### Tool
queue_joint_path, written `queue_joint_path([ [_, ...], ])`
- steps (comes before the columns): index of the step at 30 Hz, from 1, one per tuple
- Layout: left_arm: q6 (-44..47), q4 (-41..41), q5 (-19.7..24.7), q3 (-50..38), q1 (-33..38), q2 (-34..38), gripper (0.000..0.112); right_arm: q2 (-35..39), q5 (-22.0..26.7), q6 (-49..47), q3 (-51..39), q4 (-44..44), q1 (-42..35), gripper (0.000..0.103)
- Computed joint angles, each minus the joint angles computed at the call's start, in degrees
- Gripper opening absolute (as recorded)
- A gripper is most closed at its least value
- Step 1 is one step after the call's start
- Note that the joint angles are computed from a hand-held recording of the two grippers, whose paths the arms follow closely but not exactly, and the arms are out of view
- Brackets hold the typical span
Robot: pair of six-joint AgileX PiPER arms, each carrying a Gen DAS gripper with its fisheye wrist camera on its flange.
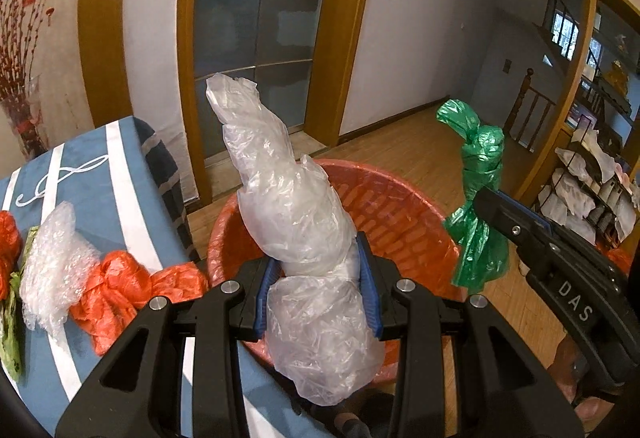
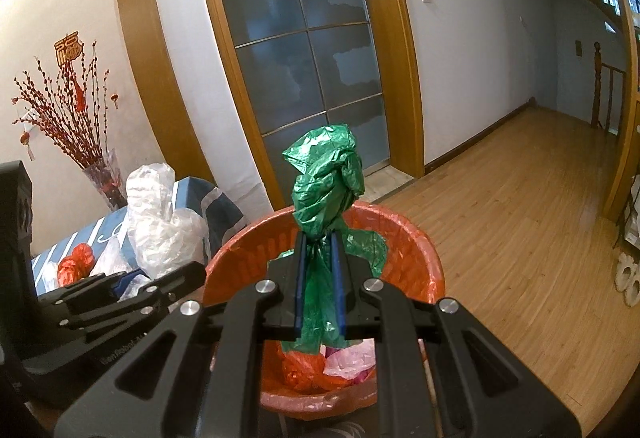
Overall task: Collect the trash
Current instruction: 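Carry both bags over the orange basket and open both tools to drop them, then move both open tools back over the remaining bags on the table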
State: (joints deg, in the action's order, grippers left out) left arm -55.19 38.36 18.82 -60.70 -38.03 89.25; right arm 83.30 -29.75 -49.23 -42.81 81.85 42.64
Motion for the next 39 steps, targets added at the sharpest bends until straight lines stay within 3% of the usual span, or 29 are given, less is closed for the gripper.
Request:
queue_joint_path([
  [14,0.95,-0.33,-1.27,-1.8,0.75,3.34,0.037,0.97,6.3,6.25,-0.89,-7.74,-5.53,0.017],
  [21,-0.18,0.09,-0.89,-1.19,1.88,3.8,0.058,1.76,9.89,10.14,-1.4,-11.05,-8.75,0.034],
  [28,-3.98,3.35,0.51,0.69,2.88,2.56,0.068,2.09,7.54,6.32,-1.34,-6.8,-7.95,0.054],
  [39,-6.68,6.71,1.86,5.69,5.41,-2.48,0.073,1.91,3.86,1.23,-1.59,-0.94,-4.18,0.066],
])
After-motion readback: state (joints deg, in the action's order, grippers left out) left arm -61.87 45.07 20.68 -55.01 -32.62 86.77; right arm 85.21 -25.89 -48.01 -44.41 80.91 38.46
